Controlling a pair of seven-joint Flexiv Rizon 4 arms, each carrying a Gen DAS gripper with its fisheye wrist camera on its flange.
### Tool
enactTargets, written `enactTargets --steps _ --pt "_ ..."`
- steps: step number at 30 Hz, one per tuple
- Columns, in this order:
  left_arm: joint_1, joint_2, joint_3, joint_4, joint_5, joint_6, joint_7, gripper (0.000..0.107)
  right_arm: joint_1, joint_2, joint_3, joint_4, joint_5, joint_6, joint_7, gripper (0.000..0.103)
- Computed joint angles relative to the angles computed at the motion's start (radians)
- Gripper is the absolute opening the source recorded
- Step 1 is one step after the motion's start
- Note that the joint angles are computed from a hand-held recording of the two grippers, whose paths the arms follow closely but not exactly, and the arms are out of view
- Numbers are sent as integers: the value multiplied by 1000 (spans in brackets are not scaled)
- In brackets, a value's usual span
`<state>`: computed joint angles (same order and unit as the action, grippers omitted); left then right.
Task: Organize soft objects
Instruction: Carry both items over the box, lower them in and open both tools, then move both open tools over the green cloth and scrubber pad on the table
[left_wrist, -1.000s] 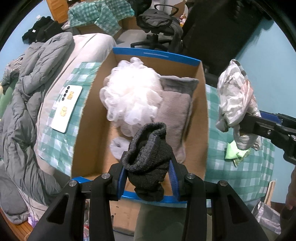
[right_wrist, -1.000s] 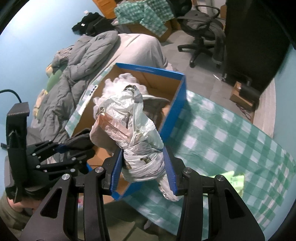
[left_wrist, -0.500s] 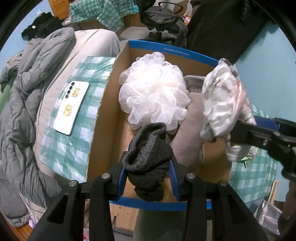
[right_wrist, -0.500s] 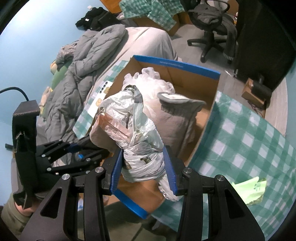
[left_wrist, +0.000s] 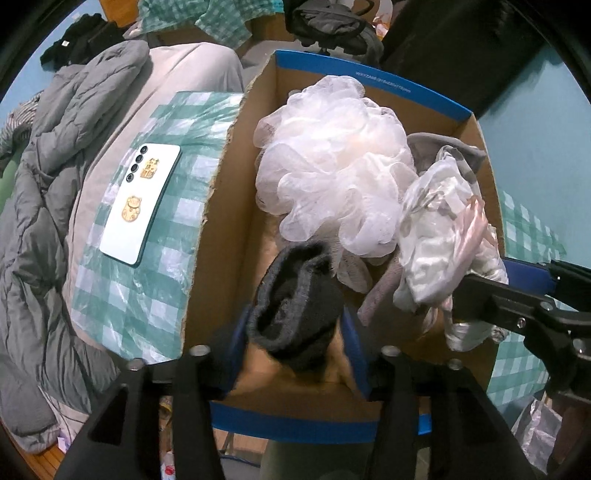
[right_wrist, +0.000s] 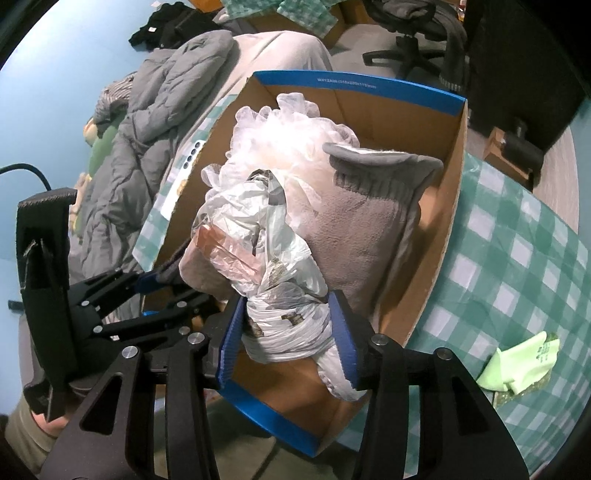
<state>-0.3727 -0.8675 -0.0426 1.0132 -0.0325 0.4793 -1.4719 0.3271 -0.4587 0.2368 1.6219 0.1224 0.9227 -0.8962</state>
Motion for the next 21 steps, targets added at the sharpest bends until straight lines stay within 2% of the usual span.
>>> enactTargets --steps 3,5,21 --pt "4 13 -2 14 -1 16 8 70 11 -2 -11 -6 -20 -23 21 55" --pt "5 22 -3 23 1 25 15 75 17 5 -16 -5 -31 -43 44 66" --pt "-9 91 -13 85 2 67 17 76 -1 102 -32 93 -74 -38 69 69"
